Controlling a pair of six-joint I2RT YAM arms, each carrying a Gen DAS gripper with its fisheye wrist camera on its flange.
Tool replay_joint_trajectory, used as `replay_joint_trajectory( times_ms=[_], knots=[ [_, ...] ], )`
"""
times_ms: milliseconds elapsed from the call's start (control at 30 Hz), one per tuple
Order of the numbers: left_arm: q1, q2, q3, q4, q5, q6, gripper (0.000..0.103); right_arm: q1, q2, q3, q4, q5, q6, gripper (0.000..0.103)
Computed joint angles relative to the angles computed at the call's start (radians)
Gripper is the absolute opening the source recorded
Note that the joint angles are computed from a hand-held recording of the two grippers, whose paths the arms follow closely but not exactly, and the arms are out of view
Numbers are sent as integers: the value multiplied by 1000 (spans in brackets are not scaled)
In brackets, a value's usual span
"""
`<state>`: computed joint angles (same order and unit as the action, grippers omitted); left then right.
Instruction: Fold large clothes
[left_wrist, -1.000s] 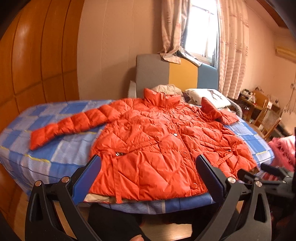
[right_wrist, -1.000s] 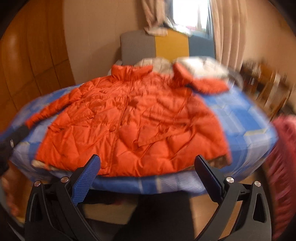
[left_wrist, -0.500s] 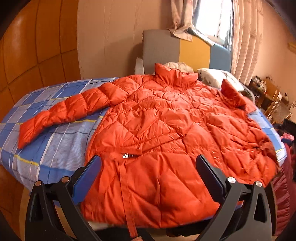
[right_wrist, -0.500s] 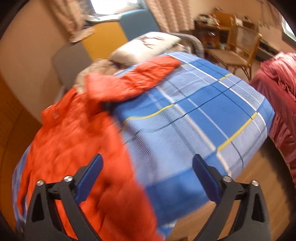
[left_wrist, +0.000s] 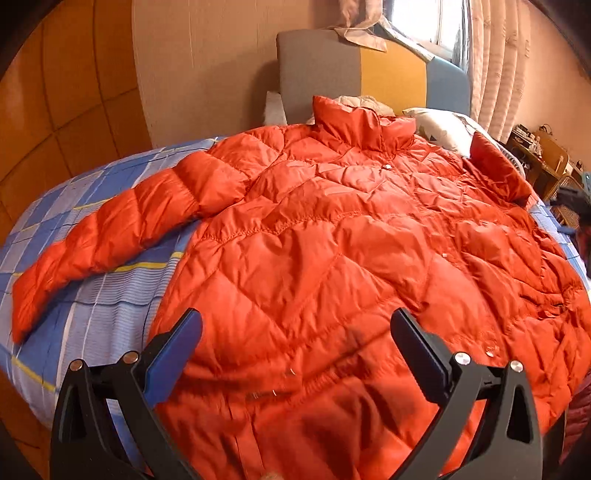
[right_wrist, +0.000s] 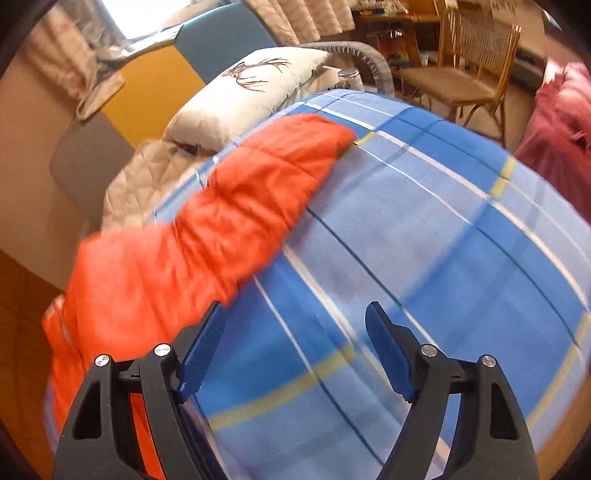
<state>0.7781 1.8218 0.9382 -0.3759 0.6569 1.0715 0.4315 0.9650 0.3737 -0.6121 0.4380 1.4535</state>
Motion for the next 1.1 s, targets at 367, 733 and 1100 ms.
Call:
replay_joint_trajectory(
  times_ms=[367,733,1100],
  knots=[
    [-93,126,43,99,-65,-53,101,-550,304,-4,539,-284,-324,54],
    [-92,191,94,60,-42,-87,101,-591,250,91,366,-174,-420,0],
    [-81,181,81,69,-43,-103,101,-388,-79,234,-45,152,-433,0]
  ],
)
